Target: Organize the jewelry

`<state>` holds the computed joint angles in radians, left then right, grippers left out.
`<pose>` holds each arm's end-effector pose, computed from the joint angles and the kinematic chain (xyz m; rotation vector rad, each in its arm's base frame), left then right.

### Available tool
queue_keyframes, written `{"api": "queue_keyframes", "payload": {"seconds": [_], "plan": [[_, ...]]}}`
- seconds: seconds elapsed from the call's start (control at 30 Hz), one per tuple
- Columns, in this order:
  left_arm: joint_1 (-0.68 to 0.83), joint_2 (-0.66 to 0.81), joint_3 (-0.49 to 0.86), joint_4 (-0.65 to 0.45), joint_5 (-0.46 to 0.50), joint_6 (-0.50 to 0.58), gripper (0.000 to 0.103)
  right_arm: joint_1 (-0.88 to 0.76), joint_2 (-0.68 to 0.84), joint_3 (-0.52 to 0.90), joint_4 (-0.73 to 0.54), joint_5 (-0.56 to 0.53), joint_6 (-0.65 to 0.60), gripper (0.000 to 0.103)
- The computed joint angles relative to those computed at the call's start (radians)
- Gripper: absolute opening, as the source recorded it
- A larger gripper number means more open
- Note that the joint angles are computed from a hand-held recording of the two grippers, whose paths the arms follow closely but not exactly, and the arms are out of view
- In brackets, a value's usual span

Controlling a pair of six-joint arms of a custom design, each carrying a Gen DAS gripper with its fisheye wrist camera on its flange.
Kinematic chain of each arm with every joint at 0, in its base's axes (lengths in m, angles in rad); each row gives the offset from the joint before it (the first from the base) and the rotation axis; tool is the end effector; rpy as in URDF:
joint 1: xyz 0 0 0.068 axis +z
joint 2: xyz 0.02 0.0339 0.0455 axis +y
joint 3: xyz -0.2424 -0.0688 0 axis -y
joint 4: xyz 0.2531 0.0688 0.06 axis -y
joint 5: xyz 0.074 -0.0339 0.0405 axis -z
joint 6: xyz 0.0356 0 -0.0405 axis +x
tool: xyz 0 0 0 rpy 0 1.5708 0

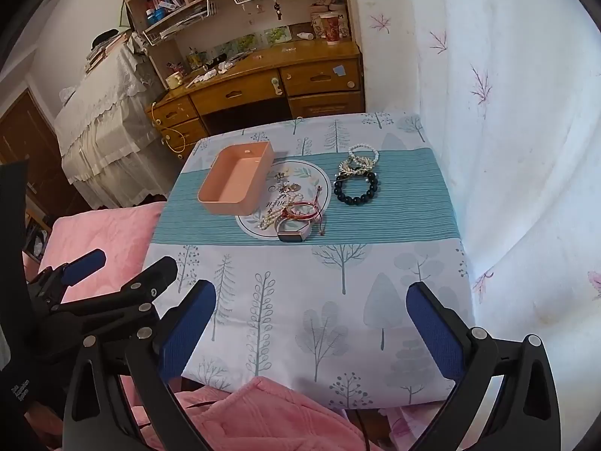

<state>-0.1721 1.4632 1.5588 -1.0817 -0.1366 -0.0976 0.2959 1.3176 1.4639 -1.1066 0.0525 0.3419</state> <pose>0.2969 -0.0467 0.3473 0.0424 2.5441 0.0695 0.2528 0.0751 0.3547 0.0794 2.5384 0.1876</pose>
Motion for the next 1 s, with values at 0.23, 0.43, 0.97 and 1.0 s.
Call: {"api": "queue_keyframes", "payload": {"seconds": [0.23,0.43,0.97,1.0], "plan": [[0.003,-0.013,-0.018,0.012,0.018,0.001,0.100,0.006,-0.005,-0.009,0.005,-0.003,0.008,0.103],[-0.009,0.003,0.002,0.004,0.009,-0.004,0.100,-0.008,-0.005,-0.003,0.000,-0.010,0.000,0.103],[-0.011,-0.002,-0.007,0.007,0.011,-0.012,0.100,0.008,0.012,0.006,0.003,0.006,0.007,0.103],[-0.011,0.000,-0.006,0.006,0.011,-0.011,0.100,0.009,0.014,0.008,0.002,0.007,0.008,0.103]]}}
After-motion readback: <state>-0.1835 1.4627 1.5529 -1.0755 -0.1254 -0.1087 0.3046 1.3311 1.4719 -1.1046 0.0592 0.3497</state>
